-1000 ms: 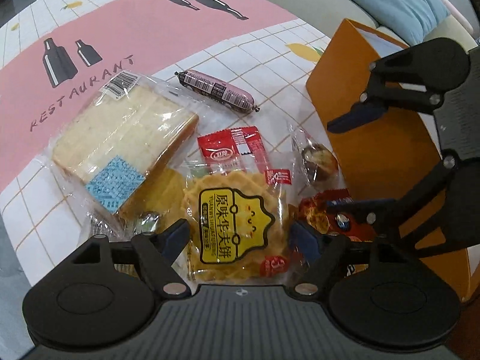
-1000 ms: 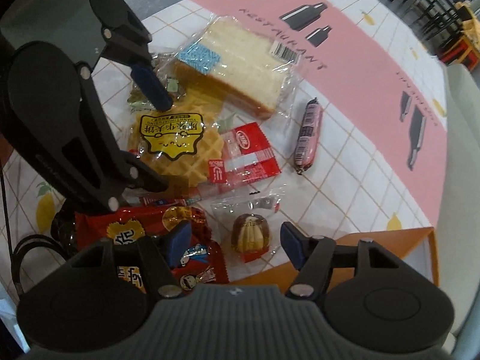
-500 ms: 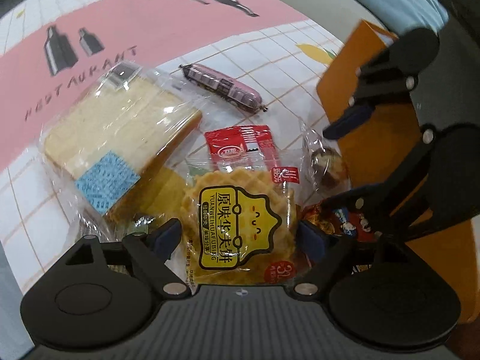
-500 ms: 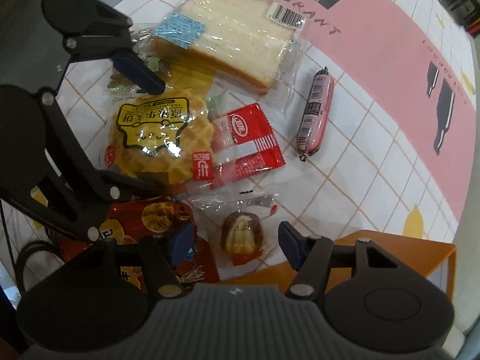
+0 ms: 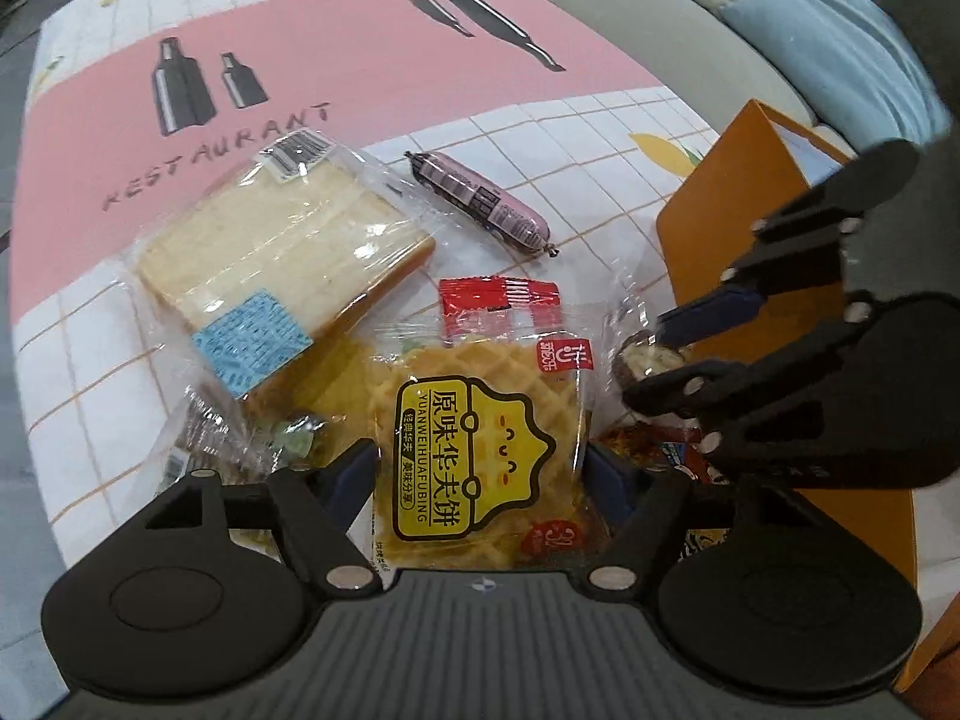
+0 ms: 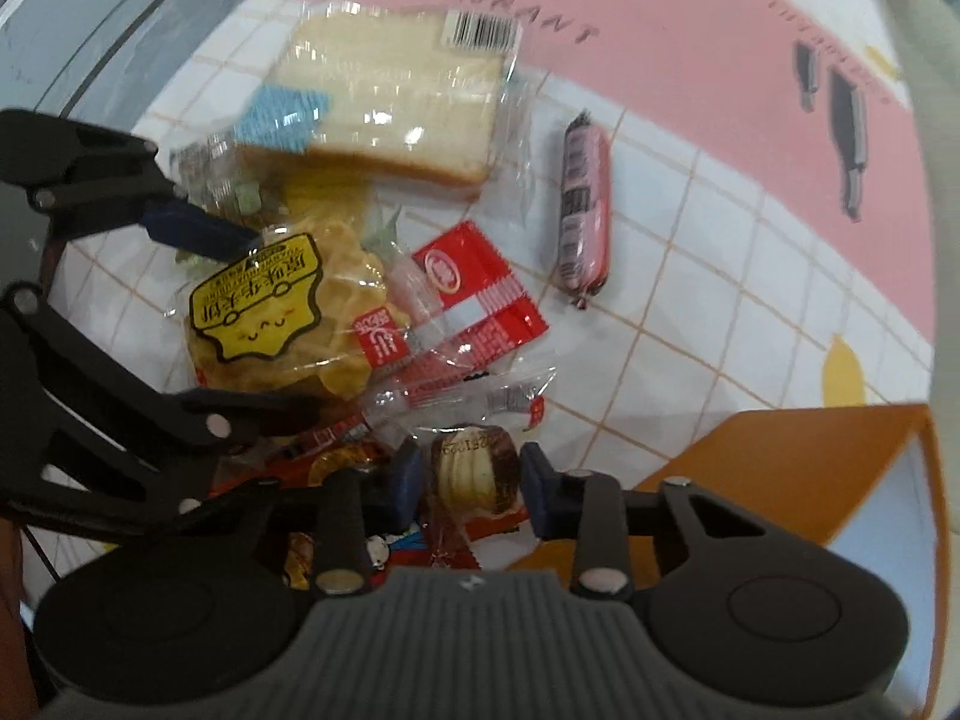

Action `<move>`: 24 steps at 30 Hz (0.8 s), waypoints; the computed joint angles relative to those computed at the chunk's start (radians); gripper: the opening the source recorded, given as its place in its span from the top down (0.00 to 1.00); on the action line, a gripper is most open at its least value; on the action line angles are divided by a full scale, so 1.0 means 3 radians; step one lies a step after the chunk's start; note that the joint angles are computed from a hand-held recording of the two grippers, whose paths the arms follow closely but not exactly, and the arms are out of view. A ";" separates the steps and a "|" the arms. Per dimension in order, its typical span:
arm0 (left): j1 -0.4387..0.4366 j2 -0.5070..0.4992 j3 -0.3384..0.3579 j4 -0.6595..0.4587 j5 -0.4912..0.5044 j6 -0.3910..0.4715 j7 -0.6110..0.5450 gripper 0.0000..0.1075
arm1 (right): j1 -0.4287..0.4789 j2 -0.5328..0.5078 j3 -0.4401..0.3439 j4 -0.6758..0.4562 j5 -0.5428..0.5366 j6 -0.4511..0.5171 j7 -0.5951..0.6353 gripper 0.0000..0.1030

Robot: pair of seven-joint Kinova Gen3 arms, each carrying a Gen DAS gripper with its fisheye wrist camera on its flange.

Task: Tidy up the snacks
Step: 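Grasp the yellow waffle pack with the left gripper while the right grasps the round cake, then lower the waffle pack and round cake into the box and release both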

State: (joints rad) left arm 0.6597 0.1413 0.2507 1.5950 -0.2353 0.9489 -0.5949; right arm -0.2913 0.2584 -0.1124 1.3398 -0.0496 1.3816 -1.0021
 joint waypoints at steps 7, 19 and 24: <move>0.0224 -0.0137 0.0078 -0.0093 -0.0406 0.0204 0.0659 0.23 | 0.0314 -0.0663 0.0106 0.0533 -0.0547 -0.0540 -0.0157 0.71; 0.0829 -0.0019 0.0346 -0.0910 -0.1283 0.1036 0.1213 0.23 | 0.0546 -0.1959 0.0584 0.1292 -0.1231 -0.1004 -0.0323 0.71; 0.1171 0.0312 0.0307 -0.1520 -0.1394 0.1373 0.0852 0.24 | 0.0571 -0.2317 0.0771 0.1464 -0.1101 -0.0965 -0.0460 0.71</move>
State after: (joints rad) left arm 1.0109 0.2349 0.3429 1.1389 -0.6536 1.3609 -0.3393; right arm -0.1202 -0.4367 0.1190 1.7791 -0.3800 1.0922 -1.1402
